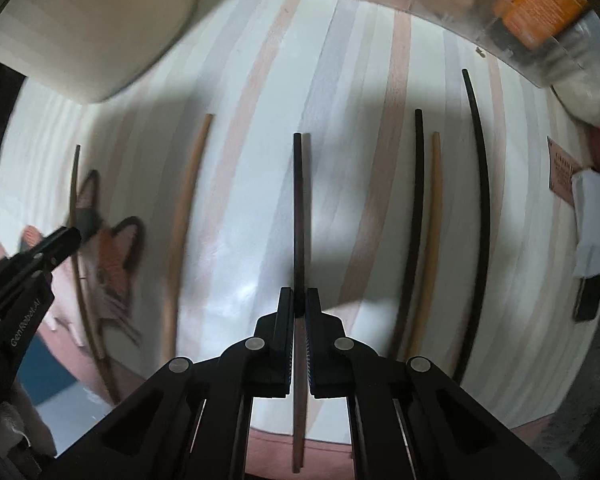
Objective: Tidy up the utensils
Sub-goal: 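Lift both held chopsticks up over the cream holder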
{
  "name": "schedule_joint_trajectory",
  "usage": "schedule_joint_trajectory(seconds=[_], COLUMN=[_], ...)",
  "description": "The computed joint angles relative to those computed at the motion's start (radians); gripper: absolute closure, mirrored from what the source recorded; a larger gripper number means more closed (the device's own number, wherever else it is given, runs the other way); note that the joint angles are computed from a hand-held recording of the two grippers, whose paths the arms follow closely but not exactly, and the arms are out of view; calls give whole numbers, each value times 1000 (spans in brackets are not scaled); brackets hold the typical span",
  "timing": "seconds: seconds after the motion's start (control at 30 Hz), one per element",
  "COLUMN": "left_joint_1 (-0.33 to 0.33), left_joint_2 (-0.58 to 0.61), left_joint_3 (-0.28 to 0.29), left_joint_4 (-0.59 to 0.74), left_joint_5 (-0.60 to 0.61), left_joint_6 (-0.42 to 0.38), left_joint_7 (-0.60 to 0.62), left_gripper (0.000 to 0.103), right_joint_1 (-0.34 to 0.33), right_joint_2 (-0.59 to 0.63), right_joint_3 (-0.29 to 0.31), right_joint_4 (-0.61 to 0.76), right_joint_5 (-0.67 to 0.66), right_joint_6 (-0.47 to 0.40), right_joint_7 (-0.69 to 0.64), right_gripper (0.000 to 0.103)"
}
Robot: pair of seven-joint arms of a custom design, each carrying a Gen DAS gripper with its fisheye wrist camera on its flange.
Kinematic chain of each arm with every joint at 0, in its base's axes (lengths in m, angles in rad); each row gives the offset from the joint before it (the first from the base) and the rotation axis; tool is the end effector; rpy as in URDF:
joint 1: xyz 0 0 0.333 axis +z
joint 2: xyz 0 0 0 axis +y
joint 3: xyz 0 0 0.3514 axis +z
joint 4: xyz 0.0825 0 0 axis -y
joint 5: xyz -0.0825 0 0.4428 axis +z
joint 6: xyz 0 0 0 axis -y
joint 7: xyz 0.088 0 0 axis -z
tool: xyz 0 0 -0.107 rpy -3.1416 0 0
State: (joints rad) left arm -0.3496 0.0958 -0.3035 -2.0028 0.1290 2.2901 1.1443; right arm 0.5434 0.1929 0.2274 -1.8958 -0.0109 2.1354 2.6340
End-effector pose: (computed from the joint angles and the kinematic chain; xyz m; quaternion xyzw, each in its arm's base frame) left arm 0.5173 -0.3873 0.4377 -0.5910 0.7998 -0.0858 0.0610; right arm 0.4827 0.4595 0.4149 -0.5964 0.8021 0.0201 0.0234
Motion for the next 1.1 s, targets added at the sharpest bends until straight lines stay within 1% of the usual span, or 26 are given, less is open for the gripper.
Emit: schedule_joint_trajectory(seconds=[0.13,0.37,0.5,0.73,0.87,0.93,1.0,1.1], left_joint_1=[4,-1,-9,-6,0,2,1,-8], left_joint_2=[-70,-177,-223,-278,-294,-305,-314,-314], left_joint_3=[4,33,44,58,70,79,89,114], left_joint_4=[-51,-116,-123,-101,-53,-27,3,60], left_joint_5=[-31,-80,-64,18,47,50,41,-13], left_joint_6=[43,103,139,219,265,290,307,318], left_joint_7=[16,34,20,-24,-35,-31,-18,34], left_gripper=[99,99,99,99,100,100,100,100], right_joint_1=[22,49,51,44,40,38,35,29], right_joint_2=[-48,-124,-166,-204,-206,-209,-210,-203], right_joint_3=[6,4,-1,-6,-4,-3,-3,-7], right_joint_4=[-43,-88,-103,-52,14,63,106,186], right_joint_5=[-42,-145,-226,-428,-555,-626,-664,-696], right_joint_6=[69,145,187,203,187,175,175,189], right_joint_7=[40,125,165,248,282,285,271,227], right_gripper=[98,98,98,98,98,98,98,98])
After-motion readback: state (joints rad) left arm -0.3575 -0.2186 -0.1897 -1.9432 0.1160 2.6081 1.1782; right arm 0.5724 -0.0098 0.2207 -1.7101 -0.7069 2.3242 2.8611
